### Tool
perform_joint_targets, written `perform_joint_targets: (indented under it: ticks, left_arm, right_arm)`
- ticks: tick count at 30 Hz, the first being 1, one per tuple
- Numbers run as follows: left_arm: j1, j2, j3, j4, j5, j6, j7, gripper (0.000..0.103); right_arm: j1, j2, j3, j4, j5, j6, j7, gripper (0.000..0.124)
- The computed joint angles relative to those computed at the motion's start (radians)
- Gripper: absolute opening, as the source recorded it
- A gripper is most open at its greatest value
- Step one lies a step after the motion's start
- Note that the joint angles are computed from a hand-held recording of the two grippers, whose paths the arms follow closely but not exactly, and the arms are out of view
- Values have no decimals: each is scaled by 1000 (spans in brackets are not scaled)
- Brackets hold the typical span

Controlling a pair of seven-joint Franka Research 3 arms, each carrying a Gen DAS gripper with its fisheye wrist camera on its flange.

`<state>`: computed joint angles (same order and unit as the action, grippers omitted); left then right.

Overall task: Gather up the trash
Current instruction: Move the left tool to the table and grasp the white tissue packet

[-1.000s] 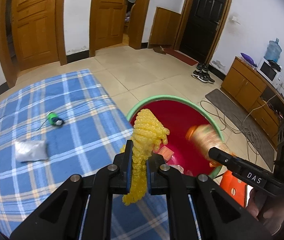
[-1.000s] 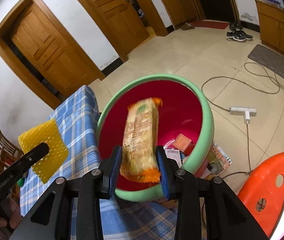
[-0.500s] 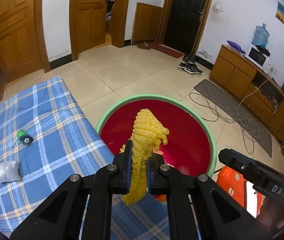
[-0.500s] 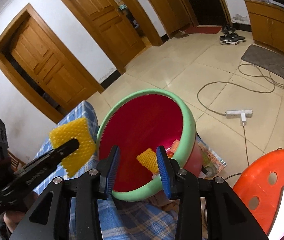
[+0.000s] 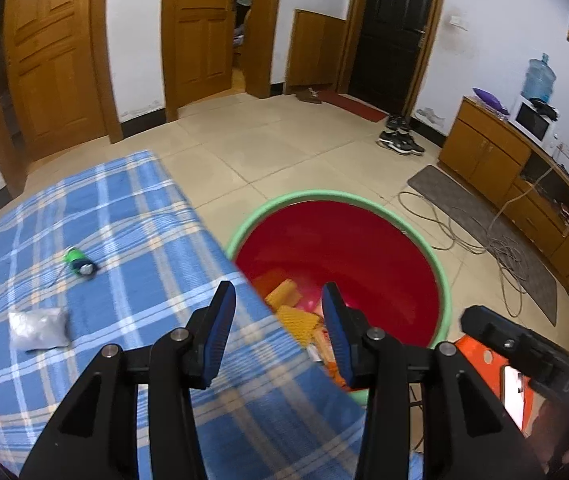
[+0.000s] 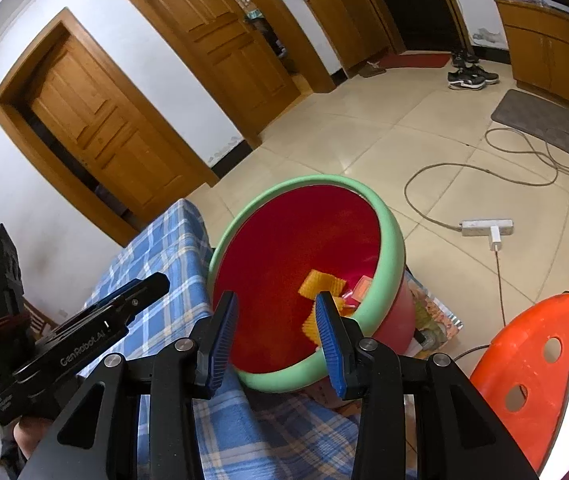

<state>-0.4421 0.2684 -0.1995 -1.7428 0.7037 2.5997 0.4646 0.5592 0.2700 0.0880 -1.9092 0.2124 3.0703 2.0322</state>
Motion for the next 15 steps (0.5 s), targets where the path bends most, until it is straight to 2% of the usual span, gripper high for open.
perform_joint_targets:
  ticks: [7, 15]
  left_arm:
    - [28, -94, 9, -112, 39, -37, -101, 45]
    - [101, -204, -9, -231, 84, -85, -207, 64]
  right_arm:
    - [6, 1, 5, 6, 3, -14, -3, 52]
    - [47, 1, -33, 13, -64, -37, 53, 66]
